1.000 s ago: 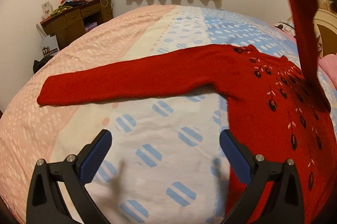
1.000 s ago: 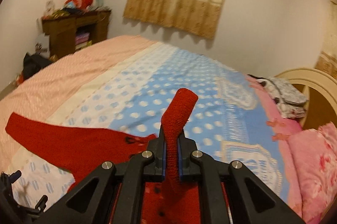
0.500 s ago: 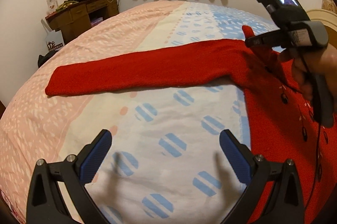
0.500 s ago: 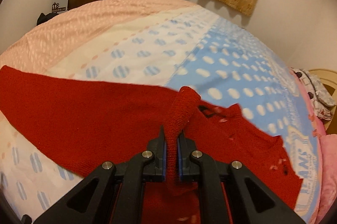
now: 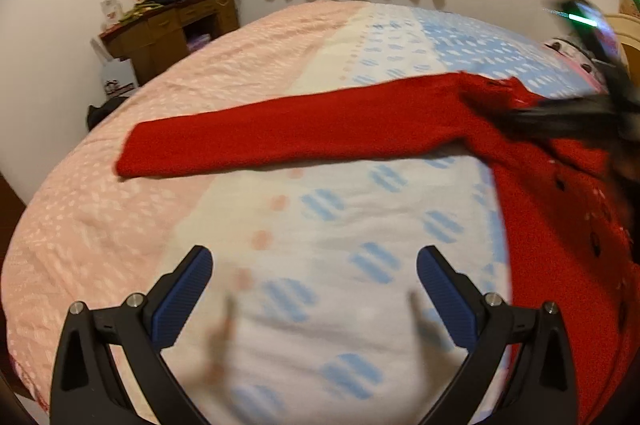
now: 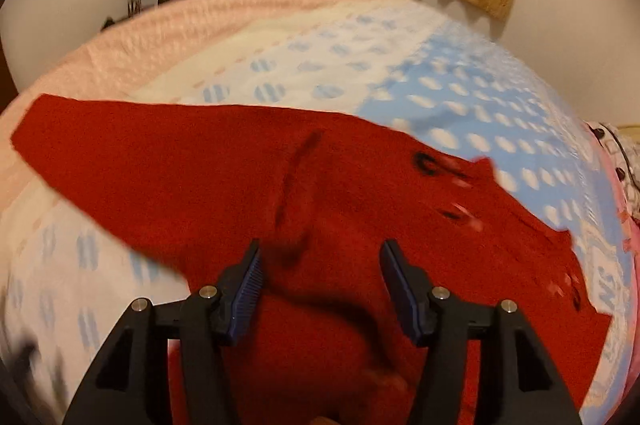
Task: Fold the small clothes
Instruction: 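Lay the sleeve across the sweater body and open the right tool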
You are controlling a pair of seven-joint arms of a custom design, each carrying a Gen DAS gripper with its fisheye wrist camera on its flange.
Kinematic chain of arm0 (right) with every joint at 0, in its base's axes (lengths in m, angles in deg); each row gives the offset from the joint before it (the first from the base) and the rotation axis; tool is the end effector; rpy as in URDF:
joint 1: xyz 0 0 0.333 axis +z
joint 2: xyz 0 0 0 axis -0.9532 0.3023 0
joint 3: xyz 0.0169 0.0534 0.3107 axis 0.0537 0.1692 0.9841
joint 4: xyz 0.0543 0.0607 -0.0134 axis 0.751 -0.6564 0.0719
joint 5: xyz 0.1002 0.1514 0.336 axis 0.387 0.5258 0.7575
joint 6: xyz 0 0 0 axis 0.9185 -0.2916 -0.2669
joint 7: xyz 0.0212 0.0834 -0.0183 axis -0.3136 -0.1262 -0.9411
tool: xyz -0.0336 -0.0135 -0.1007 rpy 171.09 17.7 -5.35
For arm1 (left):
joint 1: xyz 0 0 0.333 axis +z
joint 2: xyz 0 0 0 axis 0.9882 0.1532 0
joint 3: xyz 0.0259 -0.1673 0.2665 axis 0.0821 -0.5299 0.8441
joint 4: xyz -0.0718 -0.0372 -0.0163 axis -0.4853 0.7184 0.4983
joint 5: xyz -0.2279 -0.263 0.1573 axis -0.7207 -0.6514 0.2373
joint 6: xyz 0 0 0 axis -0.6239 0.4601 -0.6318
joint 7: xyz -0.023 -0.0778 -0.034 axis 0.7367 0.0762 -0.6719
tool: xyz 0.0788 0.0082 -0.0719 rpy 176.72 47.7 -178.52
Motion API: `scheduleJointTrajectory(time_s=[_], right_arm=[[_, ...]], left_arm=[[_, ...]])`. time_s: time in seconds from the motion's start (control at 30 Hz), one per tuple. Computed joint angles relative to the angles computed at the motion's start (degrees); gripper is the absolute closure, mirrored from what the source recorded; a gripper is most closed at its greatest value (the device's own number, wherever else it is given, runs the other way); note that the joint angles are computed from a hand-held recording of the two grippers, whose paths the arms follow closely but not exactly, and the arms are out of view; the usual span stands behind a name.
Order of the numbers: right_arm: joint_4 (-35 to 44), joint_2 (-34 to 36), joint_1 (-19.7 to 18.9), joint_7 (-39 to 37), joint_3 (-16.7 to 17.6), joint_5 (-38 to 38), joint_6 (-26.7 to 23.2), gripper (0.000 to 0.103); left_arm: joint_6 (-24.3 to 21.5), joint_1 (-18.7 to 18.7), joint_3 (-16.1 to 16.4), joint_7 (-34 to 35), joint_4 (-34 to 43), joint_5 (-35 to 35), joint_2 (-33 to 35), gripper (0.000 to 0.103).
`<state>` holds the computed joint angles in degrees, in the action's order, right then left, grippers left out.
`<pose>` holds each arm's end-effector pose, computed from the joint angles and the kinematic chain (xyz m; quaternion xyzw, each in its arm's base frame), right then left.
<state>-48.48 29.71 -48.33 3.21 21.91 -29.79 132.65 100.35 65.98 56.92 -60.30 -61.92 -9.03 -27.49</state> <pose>0.7076 0.2945 0.3813 -0.8218 0.4629 -0.2102 0.2572 0.5042 -0.2559 0.3954 -0.7384 0.5599 -0.1902 0.3243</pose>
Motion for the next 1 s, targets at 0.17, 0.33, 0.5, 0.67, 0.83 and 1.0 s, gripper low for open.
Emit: scheduleJointTrajectory(time_s=[0.17,0.33,0.5,0.67,0.83,1.0], right_arm=[[-15.3,-9.9,-6.0,0.6,0.0,6.7,8.6,0.044],[-18.3,-10.7,-0.1,11.7,-12.5,-2.4,7.5,0.044],[-20.1,-10.8,-7.3,12.2,-8.3,-2.2,2.0,0.044],[-24.0,-13.1,-8.4,16.6,-9.6,-4.4,4.6,0.044],[-27.3,-15.9,-7.1,18.2,-9.6,-8.4,13.3,0.044],[-21.2,-11.9,-12.8,9.5,-1.3,-0.1,7.4,0.044]], left_arm=[[-2.2,1.8,0.7,-1.2,-2.7,-0.1,-2.9,0.0],[-3.2,3.9,1.2,0.2,-2.6,-2.4,-3.1,0.0],[-5.5,5.1,1.2,0.4,-3.0,-2.2,-4.4,0.0],[-8.6,6.2,1.0,0.6,-4.1,-1.2,-5.8,0.0],[-11.4,8.1,2.1,0.5,-3.2,-0.7,-4.7,0.0],[-10.5,10.0,3.7,1.2,-1.6,-1.4,-2.8,0.0]])
